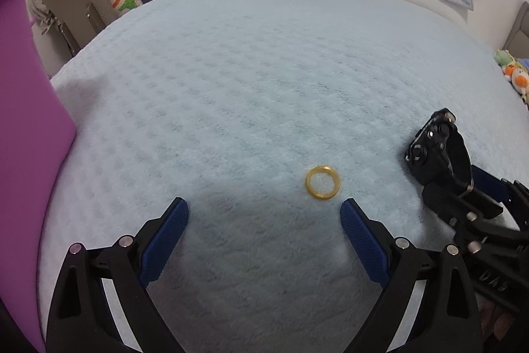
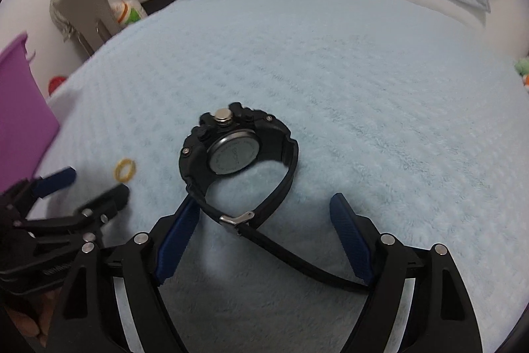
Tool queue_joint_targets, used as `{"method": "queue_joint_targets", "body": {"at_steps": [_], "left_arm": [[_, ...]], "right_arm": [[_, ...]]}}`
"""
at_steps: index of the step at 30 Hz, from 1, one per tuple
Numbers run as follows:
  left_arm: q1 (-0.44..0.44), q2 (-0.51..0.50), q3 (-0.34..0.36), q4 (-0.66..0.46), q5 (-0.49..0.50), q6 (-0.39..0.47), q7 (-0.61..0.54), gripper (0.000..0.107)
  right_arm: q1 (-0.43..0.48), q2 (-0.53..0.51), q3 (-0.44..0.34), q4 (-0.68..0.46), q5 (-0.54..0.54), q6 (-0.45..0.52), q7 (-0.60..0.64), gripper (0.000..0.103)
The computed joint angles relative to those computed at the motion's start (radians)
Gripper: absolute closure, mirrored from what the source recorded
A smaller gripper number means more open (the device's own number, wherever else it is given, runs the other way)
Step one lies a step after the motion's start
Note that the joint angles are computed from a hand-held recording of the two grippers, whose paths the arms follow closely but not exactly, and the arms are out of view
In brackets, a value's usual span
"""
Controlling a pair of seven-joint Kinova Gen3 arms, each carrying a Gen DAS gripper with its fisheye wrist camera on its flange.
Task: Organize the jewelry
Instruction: 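Close the right tool on the black wristwatch while the left tool closes on the gold ring, then lift and carry the watch and ring in both tools over the pink tub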
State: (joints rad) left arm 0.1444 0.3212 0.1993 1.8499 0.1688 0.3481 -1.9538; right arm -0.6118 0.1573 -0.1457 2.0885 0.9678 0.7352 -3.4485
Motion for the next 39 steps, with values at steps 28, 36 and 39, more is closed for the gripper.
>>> {"method": "queue_joint_targets", "body": {"at_steps": [28, 36, 39], "left_arm": [[-0.096, -0.012, 0.134, 0.033, 0.107, -0.011, -0.163, 0.088], [-0.191, -0.052, 0.175, 0.053, 0.314, 0.045, -0.376, 0.089], [-0.207, -0.09, 0.176, 0.082, 0.386, 0.049, -0.459, 0.089]], "right_arm": [[0.036, -0.007, 0.018, 0.006, 0.048, -0.099, 0.022, 0.045], [0.03, -0.046, 0.0, 0.057, 0.111, -0.119, -0.127, 0.046], [0.01, -0.068, -0.03, 0.079, 0.115, -0.081, -0.184, 0.046]]}}
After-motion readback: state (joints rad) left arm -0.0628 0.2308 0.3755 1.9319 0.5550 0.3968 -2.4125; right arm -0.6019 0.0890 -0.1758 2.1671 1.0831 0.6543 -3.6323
